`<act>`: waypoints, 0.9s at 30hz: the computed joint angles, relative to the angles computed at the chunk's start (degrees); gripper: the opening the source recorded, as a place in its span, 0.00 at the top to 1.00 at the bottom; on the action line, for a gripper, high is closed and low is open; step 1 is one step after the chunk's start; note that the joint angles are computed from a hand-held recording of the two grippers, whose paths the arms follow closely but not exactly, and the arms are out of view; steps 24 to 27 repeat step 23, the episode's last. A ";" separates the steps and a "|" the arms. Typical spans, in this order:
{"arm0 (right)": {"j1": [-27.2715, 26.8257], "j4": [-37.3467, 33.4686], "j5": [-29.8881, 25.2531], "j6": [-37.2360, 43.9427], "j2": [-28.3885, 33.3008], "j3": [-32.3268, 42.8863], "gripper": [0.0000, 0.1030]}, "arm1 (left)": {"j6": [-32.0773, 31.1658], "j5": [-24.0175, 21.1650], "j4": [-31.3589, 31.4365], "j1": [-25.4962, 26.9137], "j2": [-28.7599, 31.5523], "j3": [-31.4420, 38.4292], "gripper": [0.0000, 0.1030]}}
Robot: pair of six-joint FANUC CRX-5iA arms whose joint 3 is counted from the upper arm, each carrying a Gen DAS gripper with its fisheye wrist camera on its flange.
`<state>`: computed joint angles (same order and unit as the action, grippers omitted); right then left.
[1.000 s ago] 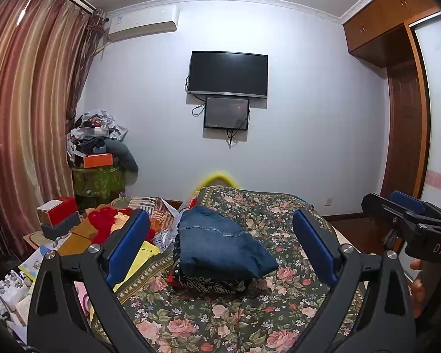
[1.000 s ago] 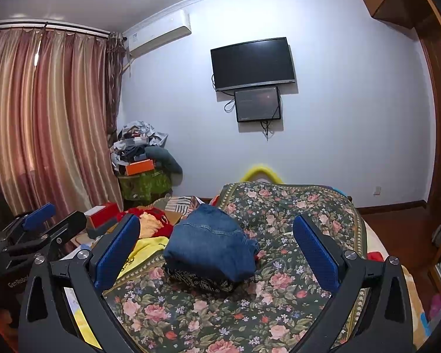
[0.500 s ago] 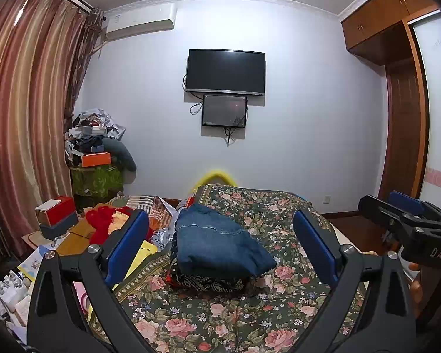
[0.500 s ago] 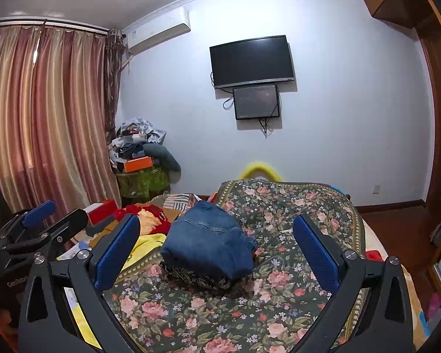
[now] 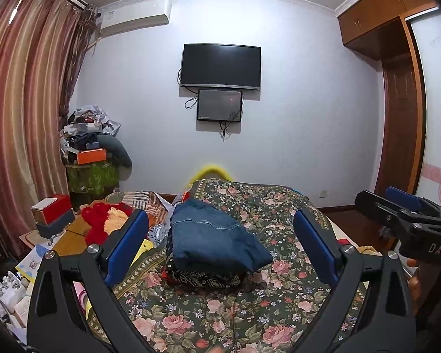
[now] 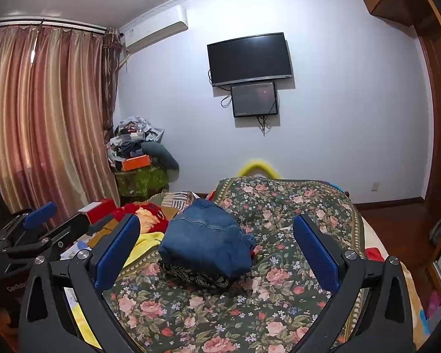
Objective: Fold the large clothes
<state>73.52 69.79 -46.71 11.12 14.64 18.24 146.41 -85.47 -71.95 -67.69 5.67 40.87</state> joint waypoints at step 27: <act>0.15 -1.88 -1.64 1.06 0.79 1.43 0.00 | -0.99 1.87 2.45 1.55 -0.58 -0.98 0.03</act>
